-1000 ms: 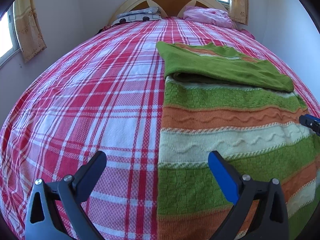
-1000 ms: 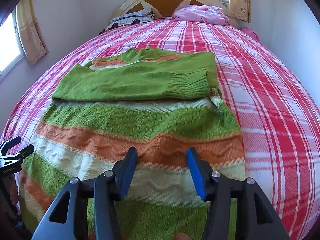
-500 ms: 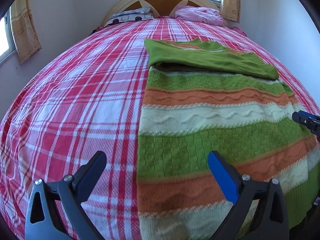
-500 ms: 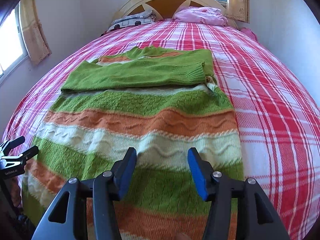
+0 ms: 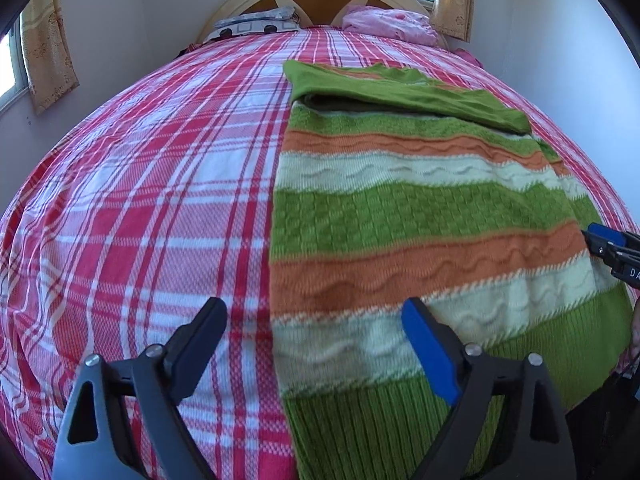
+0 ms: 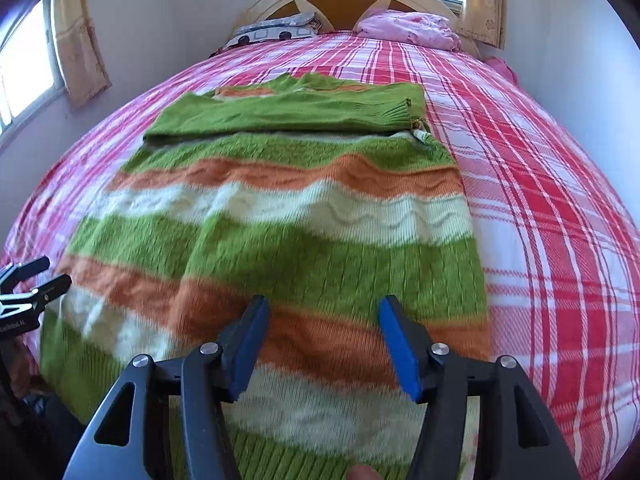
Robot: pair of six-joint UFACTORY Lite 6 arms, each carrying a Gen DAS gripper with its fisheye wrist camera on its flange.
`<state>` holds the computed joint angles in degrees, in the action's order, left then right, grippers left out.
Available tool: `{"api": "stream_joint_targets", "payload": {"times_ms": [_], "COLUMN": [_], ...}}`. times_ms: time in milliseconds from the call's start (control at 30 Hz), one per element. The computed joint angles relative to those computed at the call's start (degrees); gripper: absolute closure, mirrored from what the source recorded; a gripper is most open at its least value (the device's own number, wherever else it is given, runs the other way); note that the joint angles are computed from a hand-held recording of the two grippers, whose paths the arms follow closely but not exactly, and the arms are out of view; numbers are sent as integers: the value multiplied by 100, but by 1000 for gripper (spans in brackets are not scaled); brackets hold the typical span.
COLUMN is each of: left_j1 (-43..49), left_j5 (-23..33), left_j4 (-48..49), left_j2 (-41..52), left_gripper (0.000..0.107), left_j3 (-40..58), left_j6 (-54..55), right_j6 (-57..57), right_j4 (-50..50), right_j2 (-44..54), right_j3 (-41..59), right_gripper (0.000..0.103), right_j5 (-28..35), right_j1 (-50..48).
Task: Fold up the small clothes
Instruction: 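Move both grippers back toward the sweater hem, then close both grippers on the green ribbed hem of the sweater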
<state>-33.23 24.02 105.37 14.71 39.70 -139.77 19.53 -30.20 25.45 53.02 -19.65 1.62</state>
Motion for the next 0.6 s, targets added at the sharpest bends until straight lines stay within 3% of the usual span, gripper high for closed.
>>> {"api": "stream_joint_targets", "payload": {"times_ms": [300,600], "left_j1": [-419,-887], "left_j5": [-59,-64], "left_j4": [41,938], "left_j2": [-381,-834], "left_gripper": [34,62], "left_j3": [-527,-1225], "left_j6": [-439,-1996], "right_j6": [-578,-666], "right_j4": [474,471], "right_j2": [-495,-1009], "right_j3": [-892,-2008], "right_gripper": [42,41], "right_j5": [-291,-972], "right_j1": [-10,-292]}}
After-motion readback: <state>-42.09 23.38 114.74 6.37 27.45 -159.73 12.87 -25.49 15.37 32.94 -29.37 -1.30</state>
